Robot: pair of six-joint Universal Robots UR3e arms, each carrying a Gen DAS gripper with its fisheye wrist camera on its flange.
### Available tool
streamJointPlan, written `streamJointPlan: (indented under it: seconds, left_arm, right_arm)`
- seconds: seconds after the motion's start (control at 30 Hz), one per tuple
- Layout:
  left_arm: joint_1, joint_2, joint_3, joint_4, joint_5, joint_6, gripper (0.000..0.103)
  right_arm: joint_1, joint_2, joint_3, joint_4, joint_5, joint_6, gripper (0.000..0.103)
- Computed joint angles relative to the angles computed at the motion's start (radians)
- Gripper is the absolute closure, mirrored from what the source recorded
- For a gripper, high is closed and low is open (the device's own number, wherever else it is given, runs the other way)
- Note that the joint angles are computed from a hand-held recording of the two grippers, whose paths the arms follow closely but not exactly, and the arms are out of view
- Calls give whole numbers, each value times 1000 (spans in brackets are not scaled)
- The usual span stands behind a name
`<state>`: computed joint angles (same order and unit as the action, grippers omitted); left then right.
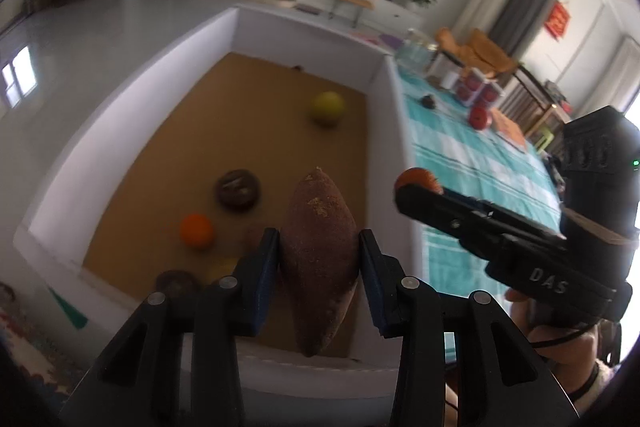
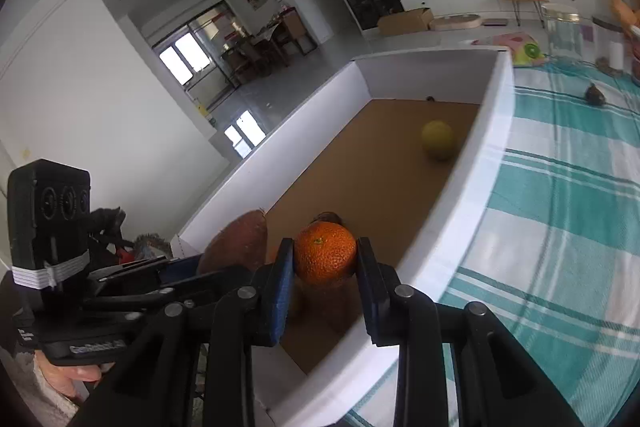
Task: Organize fruits
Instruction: 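Carry sweet potato and orange over the bin and open both tools, then withdraw both tools and grasp the dark mangosteen with the left tool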
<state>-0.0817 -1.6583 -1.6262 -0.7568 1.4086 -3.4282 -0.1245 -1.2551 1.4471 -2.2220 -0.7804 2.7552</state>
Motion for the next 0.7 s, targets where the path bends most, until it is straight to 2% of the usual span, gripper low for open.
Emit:
streamJointPlan:
  seconds: [0.13,0.2,0.27,0.3,0.33,0.37,0.53,0.7]
  left_arm:
    - [29,-18,-57,6,41,-64,62]
    - [9,-37,-52,23,85,-81,59]
    - [-16,-47,-40,42,127,-87,40]
    - [-31,-51,-32,56,152,-94,26]
    - [-42,-45,-38,82,171,-99,22]
    - [-54,-51,-29,101,185,-99,22]
    - [-140,-121,84,142,202,-78,22]
    - [-260,-293,334,76,117,-24,19]
  right_arm:
    - [108,126,-137,-2,-127,54,71]
    - [125,143,-155,-26,-171,74,64]
    - [102,127,-136,-59,-154,86,38]
    - [82,110,-115,-88,-140,98,31]
    - [54,80,-76,-126,-129,113,21]
    - [21,49,-37,-161,-121,124,18]
    - [-193,-34,120,-275,-119,114,7]
    - [-402,29,220,-412,-278,43,6]
